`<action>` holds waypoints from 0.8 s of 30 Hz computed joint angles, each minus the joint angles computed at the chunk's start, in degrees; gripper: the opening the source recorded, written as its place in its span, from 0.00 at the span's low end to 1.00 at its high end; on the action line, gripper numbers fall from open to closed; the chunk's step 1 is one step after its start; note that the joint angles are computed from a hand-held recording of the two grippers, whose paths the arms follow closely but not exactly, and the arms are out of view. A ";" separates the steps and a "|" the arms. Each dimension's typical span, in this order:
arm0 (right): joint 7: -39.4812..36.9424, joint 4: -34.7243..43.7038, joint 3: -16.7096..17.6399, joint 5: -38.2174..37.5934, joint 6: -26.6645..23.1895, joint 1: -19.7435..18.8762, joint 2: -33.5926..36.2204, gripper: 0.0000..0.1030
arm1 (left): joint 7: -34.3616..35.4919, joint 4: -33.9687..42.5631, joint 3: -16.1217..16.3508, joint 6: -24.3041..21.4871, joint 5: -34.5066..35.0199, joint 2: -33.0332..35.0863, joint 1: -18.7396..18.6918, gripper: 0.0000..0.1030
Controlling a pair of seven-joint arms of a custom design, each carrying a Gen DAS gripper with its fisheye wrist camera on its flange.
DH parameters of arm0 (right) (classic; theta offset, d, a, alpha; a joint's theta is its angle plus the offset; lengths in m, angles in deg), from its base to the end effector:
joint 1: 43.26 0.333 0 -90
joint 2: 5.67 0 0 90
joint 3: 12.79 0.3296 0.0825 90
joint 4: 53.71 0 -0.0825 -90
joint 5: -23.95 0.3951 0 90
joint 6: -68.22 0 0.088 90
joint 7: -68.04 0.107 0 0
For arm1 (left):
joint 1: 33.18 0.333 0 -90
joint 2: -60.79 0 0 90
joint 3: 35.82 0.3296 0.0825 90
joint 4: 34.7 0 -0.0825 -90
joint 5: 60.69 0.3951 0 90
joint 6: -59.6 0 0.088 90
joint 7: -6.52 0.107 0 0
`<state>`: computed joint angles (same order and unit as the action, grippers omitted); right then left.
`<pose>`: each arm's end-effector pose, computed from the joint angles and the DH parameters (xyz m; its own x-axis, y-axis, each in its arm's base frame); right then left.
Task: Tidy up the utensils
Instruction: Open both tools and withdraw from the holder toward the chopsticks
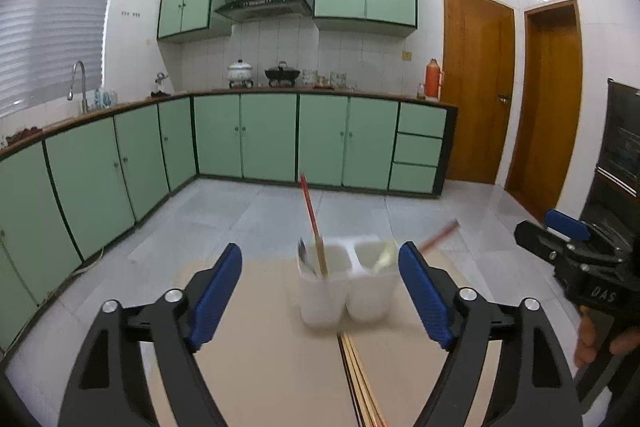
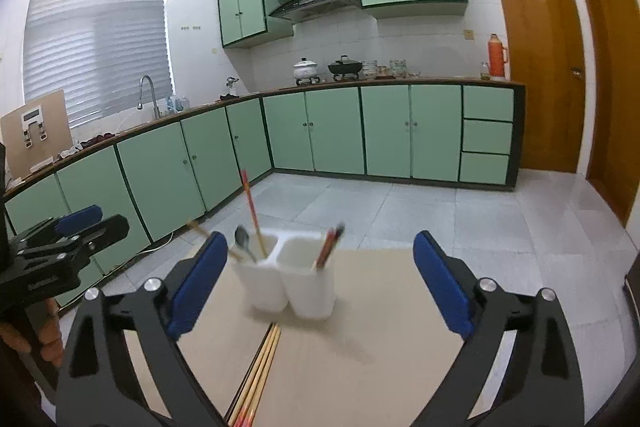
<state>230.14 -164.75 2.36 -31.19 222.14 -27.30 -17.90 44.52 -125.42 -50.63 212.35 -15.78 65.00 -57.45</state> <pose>0.4512 0.3221 0.6851 0.0655 -0.9909 -0.1174 -0.3804 0.0840 -0.9210 0.4909 -0.4155 0.7148 -0.3025 -0.9519 0.0486 -0.3984 0.0799 -0.9137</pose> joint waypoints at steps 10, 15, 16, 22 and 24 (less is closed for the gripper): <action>2.29 -7.11 3.79 1.68 -2.53 1.78 -4.26 0.94 | -0.14 -13.50 -3.50 0.45 -5.31 -9.61 2.87 0.86; 4.65 -8.84 4.83 1.72 -3.45 2.23 -4.66 0.94 | -0.27 -17.24 -4.85 0.55 -6.03 -11.94 4.54 0.89; 5.12 -9.62 4.92 1.78 -3.66 2.36 -4.98 0.94 | -0.20 -18.41 -5.01 0.60 -6.27 -12.58 4.85 0.90; 6.61 -13.11 5.89 2.74 -6.03 4.06 -4.67 0.94 | 0.86 -26.05 -5.75 1.68 -8.70 -15.43 6.28 0.91; 5.90 -14.12 5.96 4.04 -6.94 5.41 -3.76 0.94 | 1.89 -28.32 -5.85 1.83 -10.41 -15.96 6.39 0.92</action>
